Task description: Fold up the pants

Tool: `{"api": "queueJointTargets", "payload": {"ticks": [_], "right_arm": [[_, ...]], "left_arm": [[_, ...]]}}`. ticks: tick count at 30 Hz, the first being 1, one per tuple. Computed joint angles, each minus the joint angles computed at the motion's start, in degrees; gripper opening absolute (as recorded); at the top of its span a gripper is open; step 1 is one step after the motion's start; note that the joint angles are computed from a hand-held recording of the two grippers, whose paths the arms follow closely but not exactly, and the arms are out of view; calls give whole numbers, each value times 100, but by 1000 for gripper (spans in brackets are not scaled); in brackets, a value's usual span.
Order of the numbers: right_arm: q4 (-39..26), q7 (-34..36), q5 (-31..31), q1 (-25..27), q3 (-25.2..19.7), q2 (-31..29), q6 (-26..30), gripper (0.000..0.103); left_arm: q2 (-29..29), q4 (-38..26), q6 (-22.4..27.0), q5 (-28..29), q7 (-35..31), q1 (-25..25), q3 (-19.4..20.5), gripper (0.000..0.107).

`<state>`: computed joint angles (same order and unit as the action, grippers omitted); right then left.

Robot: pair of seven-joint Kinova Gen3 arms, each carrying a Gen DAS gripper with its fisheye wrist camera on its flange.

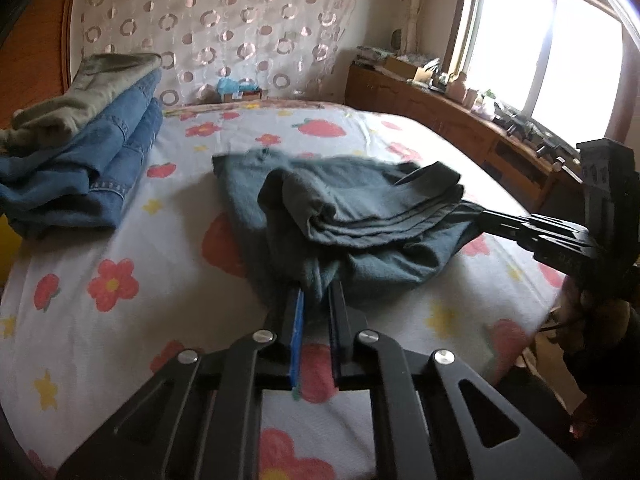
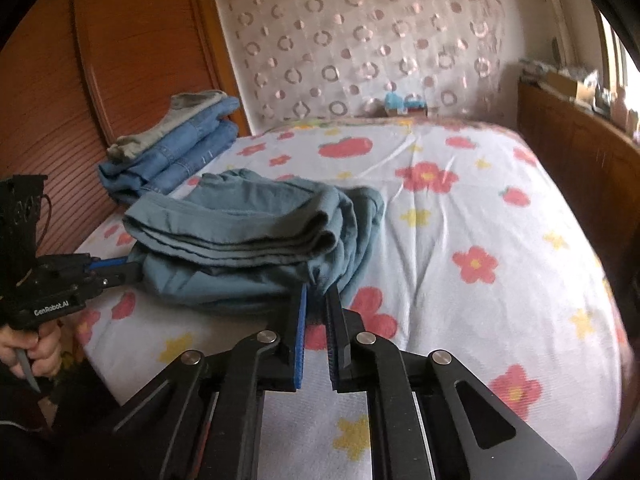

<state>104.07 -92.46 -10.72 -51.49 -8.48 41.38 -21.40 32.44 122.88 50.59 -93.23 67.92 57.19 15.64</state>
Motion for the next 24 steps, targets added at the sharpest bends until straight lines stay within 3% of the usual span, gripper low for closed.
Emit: {"api": "queueJointTargets", "payload": {"ticks": [9, 15, 19, 21, 24], "right_arm": [[569, -36, 134, 134, -202, -425, -91, 6], [699, -1, 165, 51, -207, -546, 40, 6], [661, 105, 39, -108, -63, -562, 164, 6], [654, 135, -42, -183, 6, -564, 167, 10], [625, 206, -122, -273, 73, -539, 175, 25]], "left_arm": [[-253, 50, 130, 214, -126, 301, 146, 8], [-208, 33, -41, 326, -205, 263, 101, 12], [-231, 179, -97, 15, 127, 262, 83, 18], [-227, 212, -25, 16, 184, 253, 116, 20], [-233, 208, 84, 164, 220, 287, 138, 21]]}}
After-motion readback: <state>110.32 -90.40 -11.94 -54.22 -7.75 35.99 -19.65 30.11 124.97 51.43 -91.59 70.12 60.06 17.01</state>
